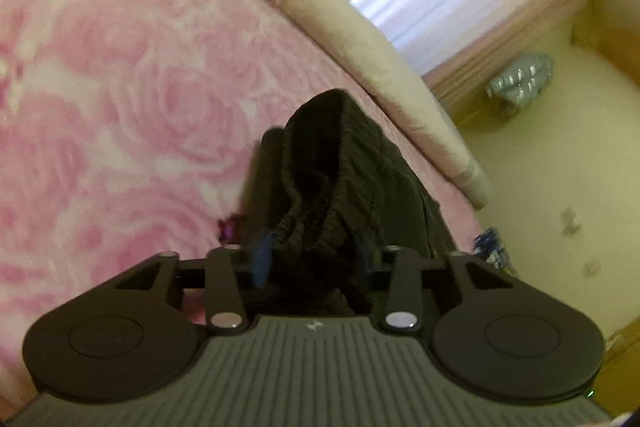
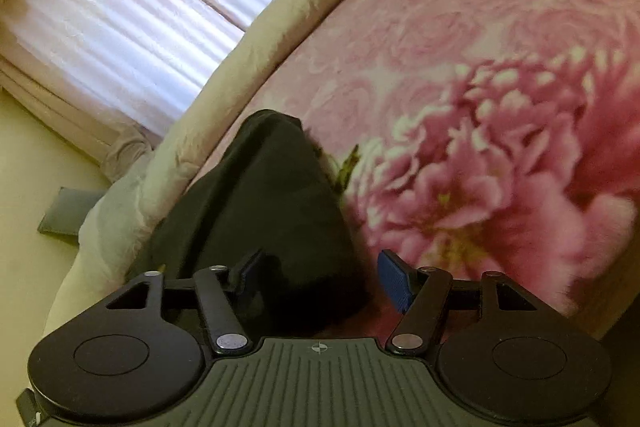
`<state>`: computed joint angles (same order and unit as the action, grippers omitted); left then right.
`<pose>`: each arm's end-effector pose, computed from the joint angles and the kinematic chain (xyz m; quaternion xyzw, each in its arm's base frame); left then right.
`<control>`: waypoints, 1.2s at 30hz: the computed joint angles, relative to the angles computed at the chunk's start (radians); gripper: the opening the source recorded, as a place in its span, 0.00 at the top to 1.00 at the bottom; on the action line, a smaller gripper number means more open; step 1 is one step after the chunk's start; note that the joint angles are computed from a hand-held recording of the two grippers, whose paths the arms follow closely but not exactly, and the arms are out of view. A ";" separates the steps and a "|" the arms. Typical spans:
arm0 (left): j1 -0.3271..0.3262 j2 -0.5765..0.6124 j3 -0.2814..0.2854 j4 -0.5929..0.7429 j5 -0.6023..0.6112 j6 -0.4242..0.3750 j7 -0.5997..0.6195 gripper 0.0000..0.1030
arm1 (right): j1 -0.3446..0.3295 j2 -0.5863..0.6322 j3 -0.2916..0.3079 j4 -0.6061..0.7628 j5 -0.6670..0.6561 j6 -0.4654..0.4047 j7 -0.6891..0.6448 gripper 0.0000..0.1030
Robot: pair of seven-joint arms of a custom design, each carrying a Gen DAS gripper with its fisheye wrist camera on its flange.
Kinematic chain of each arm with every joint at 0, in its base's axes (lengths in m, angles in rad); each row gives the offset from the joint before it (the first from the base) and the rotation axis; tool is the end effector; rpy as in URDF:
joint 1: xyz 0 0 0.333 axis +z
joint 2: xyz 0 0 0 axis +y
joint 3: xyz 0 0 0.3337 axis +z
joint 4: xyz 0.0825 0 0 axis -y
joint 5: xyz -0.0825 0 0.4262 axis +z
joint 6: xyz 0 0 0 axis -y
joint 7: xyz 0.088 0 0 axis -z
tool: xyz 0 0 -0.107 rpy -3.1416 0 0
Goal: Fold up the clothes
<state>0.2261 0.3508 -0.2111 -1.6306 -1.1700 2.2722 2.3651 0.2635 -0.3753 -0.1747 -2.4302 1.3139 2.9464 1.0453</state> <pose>0.7361 0.0069 0.4668 0.5863 -0.6276 0.5063 0.0773 0.4917 -0.0249 0.4994 -0.3985 0.7662 -0.0625 0.5003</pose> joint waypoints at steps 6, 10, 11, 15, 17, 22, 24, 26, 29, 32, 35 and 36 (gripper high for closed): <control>-0.002 -0.011 0.006 -0.044 -0.050 0.046 -0.021 0.75 | -0.013 0.054 0.057 0.027 -0.248 0.052 0.067 0.41; -0.025 -0.035 0.022 -0.035 0.051 0.082 -0.050 0.74 | -0.020 0.071 0.057 0.035 -0.421 0.047 0.108 0.41; -0.036 -0.056 0.022 -0.044 0.071 0.136 -0.020 0.75 | -0.020 0.074 0.059 0.033 -0.464 0.070 0.107 0.41; -0.062 -0.075 0.008 -0.011 0.103 0.266 0.107 0.79 | 0.064 0.092 -0.011 0.053 -0.554 0.185 0.017 0.41; -0.071 -0.041 -0.008 0.058 0.132 0.224 0.131 0.83 | 0.156 0.120 -0.100 0.104 -0.550 0.186 -0.054 0.41; -0.126 0.057 -0.043 0.206 0.280 0.198 0.171 0.84 | 0.177 0.260 -0.111 0.265 -0.502 0.120 -0.174 0.41; -0.166 0.086 -0.044 0.216 0.370 0.280 0.173 0.84 | 0.170 0.329 -0.097 0.331 -0.454 0.104 -0.222 0.47; -0.203 0.132 -0.026 0.235 0.478 0.341 0.117 0.87 | 0.147 0.402 -0.077 0.403 -0.411 0.065 -0.254 0.52; -0.235 0.198 0.002 0.270 0.606 0.372 0.029 0.83 | 0.119 0.486 -0.053 0.468 -0.504 0.024 -0.192 0.51; -0.187 0.209 -0.063 0.246 0.597 0.416 0.059 0.83 | 0.132 0.542 -0.077 0.492 -0.727 0.002 -0.024 0.51; -0.171 0.234 -0.087 0.270 0.635 0.416 0.032 0.82 | 0.179 0.566 -0.128 0.491 -0.965 0.022 0.130 0.51; -0.170 0.242 -0.090 0.282 0.650 0.409 0.016 0.82 | 0.193 0.570 -0.145 0.491 -1.030 0.022 0.176 0.51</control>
